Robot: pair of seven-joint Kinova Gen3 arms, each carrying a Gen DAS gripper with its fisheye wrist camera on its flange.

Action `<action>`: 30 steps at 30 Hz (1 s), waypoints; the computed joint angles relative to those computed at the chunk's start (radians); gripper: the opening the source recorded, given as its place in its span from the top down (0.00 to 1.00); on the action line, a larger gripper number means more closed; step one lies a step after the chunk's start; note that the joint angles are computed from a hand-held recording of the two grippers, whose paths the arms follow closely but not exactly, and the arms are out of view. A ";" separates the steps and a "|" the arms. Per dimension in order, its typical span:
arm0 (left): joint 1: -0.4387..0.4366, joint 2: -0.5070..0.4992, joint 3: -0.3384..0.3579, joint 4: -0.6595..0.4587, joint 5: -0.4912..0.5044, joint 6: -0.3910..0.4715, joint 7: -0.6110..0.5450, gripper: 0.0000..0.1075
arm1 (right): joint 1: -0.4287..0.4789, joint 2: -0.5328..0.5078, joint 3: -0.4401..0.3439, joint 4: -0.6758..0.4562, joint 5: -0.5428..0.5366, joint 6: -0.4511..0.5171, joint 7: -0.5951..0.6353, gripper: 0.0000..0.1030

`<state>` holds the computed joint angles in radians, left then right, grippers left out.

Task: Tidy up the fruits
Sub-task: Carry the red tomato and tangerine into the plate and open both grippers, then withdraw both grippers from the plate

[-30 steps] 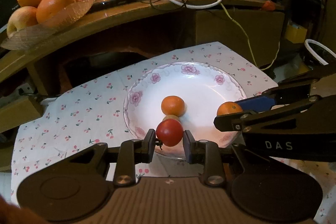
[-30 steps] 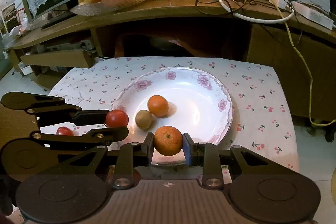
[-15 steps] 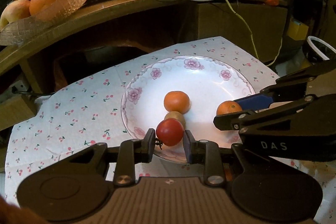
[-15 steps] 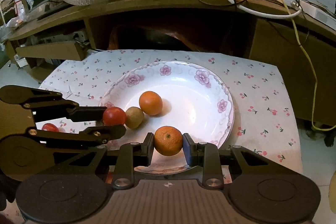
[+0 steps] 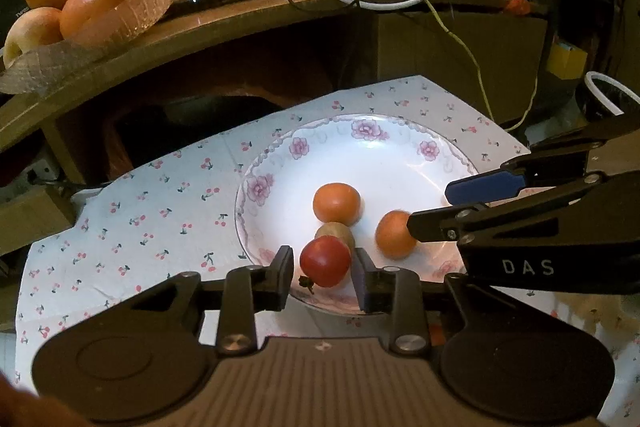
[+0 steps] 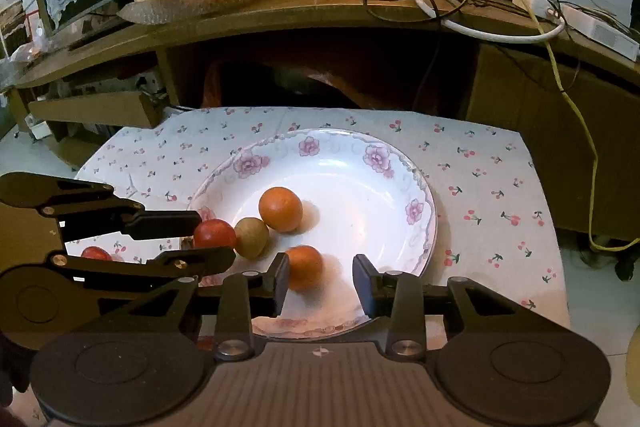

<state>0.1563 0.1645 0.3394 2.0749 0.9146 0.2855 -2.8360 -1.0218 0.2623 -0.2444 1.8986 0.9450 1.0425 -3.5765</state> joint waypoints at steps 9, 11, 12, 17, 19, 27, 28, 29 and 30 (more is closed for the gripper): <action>-0.003 -0.031 -0.025 0.015 0.075 0.035 -0.078 0.65 | -0.010 -0.013 -0.008 0.005 0.005 0.028 -0.031 0.63; 0.002 -0.041 -0.041 0.020 0.085 0.054 -0.096 0.65 | -0.015 -0.021 -0.014 0.009 0.007 0.034 -0.040 0.63; 0.007 -0.046 -0.050 0.024 0.088 0.057 -0.102 0.65 | -0.016 -0.025 -0.018 0.011 0.008 0.035 -0.043 0.62; 0.028 -0.079 -0.099 0.050 0.080 0.082 -0.105 0.64 | -0.024 -0.039 -0.038 0.022 -0.005 0.035 -0.057 0.61; 0.032 -0.091 -0.119 0.056 0.065 0.097 -0.089 0.64 | -0.024 -0.043 -0.044 0.020 -0.019 0.031 -0.053 0.61; 0.028 -0.140 -0.183 0.079 0.065 0.176 -0.120 0.61 | -0.044 -0.054 -0.062 0.011 -0.027 0.005 -0.022 0.60; 0.026 -0.145 -0.192 0.083 0.067 0.187 -0.131 0.60 | -0.045 -0.058 -0.064 0.015 -0.028 -0.005 -0.022 0.59; 0.024 -0.152 -0.201 0.090 0.063 0.199 -0.138 0.60 | -0.044 -0.062 -0.066 0.020 -0.030 -0.017 -0.020 0.59; 0.022 -0.158 -0.208 0.095 0.053 0.209 -0.136 0.60 | -0.043 -0.067 -0.068 0.025 -0.032 -0.030 -0.016 0.58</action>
<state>0.1783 0.0067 0.1313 2.1698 0.9676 0.4942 -2.9719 -1.0649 0.1955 -0.3125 1.9240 0.9129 1.0123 -3.5928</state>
